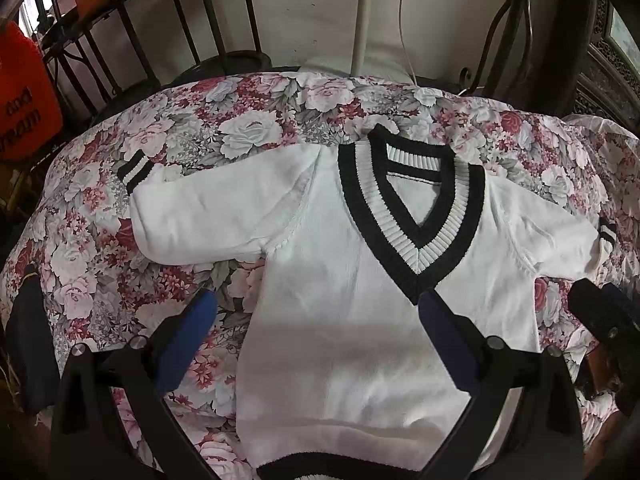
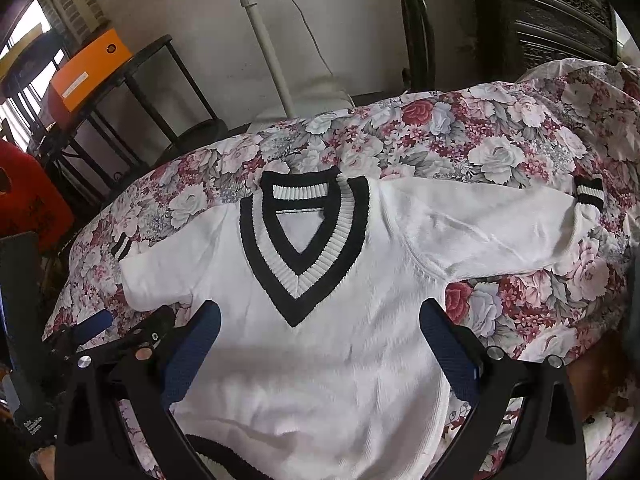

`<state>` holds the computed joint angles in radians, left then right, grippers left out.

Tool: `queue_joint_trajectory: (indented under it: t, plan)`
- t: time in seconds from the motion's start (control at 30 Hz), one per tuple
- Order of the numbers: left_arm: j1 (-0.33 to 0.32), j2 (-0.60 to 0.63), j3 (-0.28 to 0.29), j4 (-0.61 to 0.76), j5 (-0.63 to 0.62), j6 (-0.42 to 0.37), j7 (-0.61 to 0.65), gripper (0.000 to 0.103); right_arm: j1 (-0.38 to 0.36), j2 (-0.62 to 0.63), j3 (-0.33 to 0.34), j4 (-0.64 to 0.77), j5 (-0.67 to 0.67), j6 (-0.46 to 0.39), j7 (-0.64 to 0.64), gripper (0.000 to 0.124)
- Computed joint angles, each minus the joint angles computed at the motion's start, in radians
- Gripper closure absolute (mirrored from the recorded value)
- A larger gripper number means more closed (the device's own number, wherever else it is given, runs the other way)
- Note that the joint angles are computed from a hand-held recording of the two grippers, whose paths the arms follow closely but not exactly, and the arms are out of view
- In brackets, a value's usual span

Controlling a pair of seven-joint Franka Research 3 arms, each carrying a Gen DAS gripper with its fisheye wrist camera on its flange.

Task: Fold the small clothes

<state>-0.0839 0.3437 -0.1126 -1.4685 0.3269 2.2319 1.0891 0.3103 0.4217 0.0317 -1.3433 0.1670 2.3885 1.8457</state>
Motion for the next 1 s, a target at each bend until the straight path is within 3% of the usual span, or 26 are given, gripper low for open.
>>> queue_joint_trajectory:
  t: [1.0]
  plan:
    - [0.002,-0.001,0.001,0.008,0.003,-0.019,-0.004,0.005,0.008,-0.002,-0.002,0.005,-0.018,-0.009,-0.003,0.024]
